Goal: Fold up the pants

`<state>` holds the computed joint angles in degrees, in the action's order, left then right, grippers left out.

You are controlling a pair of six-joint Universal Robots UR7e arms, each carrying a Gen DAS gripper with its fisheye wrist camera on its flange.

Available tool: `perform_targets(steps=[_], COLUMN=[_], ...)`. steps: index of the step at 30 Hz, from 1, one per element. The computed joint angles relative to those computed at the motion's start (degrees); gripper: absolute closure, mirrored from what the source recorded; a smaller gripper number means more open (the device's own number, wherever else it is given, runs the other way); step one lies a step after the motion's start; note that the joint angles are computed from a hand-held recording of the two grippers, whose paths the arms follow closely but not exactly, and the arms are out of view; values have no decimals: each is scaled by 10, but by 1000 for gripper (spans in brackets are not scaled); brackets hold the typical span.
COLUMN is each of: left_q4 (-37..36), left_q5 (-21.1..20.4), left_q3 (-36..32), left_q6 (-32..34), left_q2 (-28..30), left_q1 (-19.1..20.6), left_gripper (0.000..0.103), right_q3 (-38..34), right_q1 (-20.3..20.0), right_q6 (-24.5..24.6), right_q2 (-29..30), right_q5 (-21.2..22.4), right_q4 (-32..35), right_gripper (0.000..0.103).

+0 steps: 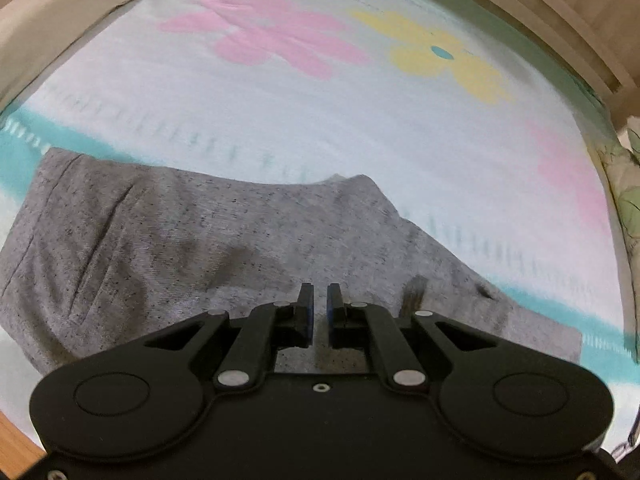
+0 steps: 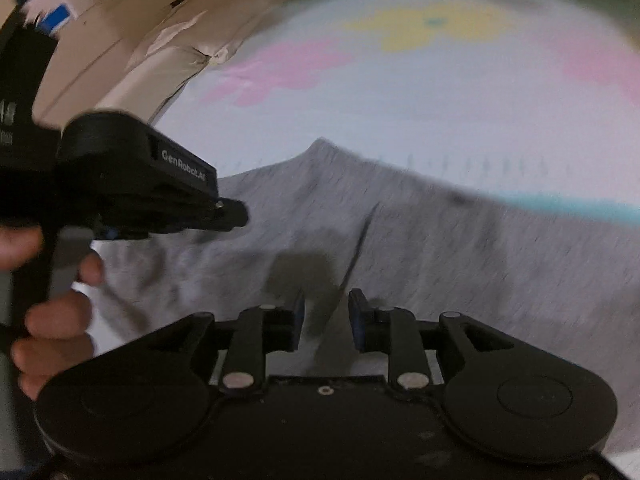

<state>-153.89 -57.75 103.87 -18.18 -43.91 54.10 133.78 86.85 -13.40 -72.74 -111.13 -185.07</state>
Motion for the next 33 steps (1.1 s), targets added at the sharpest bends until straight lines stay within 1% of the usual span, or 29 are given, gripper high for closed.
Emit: perform_targets(steps=[2, 4, 6, 9, 10, 13, 14, 15, 17, 18, 20, 21, 22, 23, 24, 26, 28, 29, 30, 31, 33], left_q4=[7, 14, 16, 21, 25, 36, 38, 40, 52, 67, 103, 98, 73, 64, 63, 60, 65, 66, 68, 66, 50], left_q5=[-15, -24, -34, -54, -63, -75, -76, -75, -71, -69, -74, -74, -71, -66, -60, -56, -57, -58, -57, -56, -55], left_q3=[-6, -11, -9, -6, -5, -2, 0, 0, 1, 0, 0, 8, 22, 30, 34, 41, 45, 47, 46, 46, 47], left_q6=[12, 22, 39, 67, 74, 90, 96, 103, 110, 107, 91, 91, 102, 116, 128, 128, 116, 112, 112, 113, 117], left_q2=[3, 6, 10, 18, 20, 31, 34, 40, 49, 52, 54, 53, 49, 48, 46, 42, 36, 32, 30, 29, 25], left_q1=[0, -3, -9, -19, -22, -33, -35, -38, -41, -41, -37, -36, -38, -42, -46, -49, -48, -49, -49, -49, -46], left_gripper=[94, 94, 94, 93, 93, 93, 93, 93, 93, 93, 93, 93, 92, 92, 92, 92, 92, 92, 92, 92, 92], right_q3=[-1, 7, 12, 7, 8, 1, 0, -5, -8, -8, -10, -10, -12, -16, -13, -3, -5, -7, -5, -6, -4], right_q1=[-7, -10, -17, -36, -45, -66, -74, -83, -100, -110, -128, -139, -145, -150, -155, -156, -153, -148, -146, -142, -135], right_q6=[18, 22, 25, 37, 34, 17, 12, 12, 22, 29, 59, 71, 80, 86, 90, 96, 119, 138, 149, 154, 143], right_q2=[-28, -55, -71, -95, -102, -107, -110, -110, -117, -129, -147, -154, -161, -174, -181, -188, -196, -201, -206, -207, -203], right_q5=[32, 38, 29, -25, -38, -99, -106, -112, -112, -107, -99, -92, -90, -90, -89, -87, -94, -97, -98, -98, -89], right_q4=[30, 32, 16, 9, 3, -8, -9, -5, 12, 27, 70, 92, 113, 140, 151, 152, 182, 203, 212, 214, 188], right_gripper=[74, 73, 73, 72, 72, 73, 75, 78, 83, 83, 83, 83, 83, 87, 87, 88, 88, 87, 83, 80, 79])
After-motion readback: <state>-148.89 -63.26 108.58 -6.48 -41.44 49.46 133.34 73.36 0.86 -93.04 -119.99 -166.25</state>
